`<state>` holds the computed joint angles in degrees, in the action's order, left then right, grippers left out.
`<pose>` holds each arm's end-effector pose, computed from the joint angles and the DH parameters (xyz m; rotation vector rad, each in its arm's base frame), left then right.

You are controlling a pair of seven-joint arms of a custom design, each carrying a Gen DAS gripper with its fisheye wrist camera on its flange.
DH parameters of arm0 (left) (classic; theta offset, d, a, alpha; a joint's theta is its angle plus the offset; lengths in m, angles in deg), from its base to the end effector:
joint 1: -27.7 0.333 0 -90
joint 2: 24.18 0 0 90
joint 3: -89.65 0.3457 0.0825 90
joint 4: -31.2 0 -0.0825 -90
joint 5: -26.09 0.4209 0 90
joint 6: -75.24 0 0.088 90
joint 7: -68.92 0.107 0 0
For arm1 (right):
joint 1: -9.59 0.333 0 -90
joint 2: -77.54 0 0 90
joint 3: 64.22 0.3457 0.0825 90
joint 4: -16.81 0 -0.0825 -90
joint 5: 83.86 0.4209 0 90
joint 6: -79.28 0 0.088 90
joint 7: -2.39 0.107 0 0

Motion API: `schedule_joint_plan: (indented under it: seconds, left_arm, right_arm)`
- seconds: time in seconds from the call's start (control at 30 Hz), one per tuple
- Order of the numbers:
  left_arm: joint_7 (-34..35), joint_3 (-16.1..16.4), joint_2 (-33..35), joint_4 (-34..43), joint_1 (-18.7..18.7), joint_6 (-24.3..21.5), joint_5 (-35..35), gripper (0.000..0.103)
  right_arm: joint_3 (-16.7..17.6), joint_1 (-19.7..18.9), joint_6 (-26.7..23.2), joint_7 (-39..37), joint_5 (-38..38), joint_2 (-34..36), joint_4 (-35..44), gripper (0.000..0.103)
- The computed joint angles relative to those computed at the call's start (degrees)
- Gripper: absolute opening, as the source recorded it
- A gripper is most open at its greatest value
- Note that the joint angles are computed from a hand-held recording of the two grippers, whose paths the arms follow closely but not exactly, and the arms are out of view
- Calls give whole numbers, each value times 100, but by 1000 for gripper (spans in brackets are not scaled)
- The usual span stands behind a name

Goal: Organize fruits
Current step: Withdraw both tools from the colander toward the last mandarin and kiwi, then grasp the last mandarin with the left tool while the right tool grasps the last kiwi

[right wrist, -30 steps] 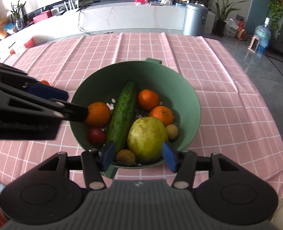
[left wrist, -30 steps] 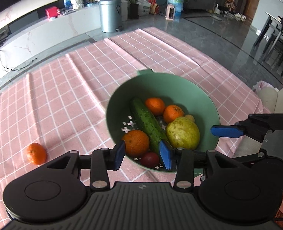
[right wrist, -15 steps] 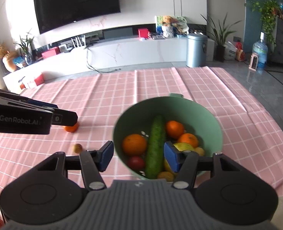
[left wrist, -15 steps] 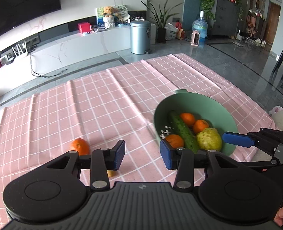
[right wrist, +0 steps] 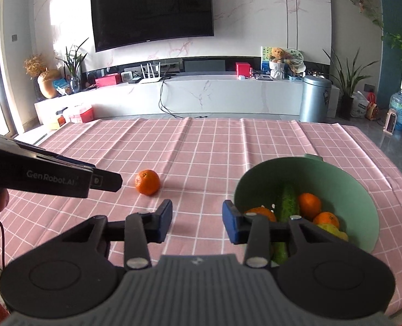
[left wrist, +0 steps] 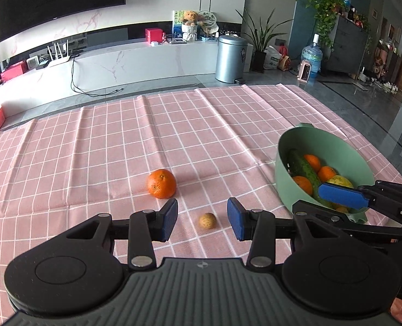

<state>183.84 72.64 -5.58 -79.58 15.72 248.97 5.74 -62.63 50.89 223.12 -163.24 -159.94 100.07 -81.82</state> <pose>0.6333 -0.2997 0.4189 -1.2838 2.2922 -1.0175 0.5318 0.5014 0.4038 -1.5330 1.6785 -0.8283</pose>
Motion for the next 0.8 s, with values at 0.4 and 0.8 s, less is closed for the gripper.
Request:
schedule_joint_plan:
  seconds: [0.4, 0.8]
  left_arm:
    - [-583, 443, 369, 206, -158, -71, 400, 50]
    - [-1434, 841, 829, 543, -417, -163, 1006, 50]
  right_arm:
    - [-263, 18, 647, -1143, 937, 1046, 1092, 30]
    - [-666, 174, 868, -2400, 2253, 2022, 2120, 27]
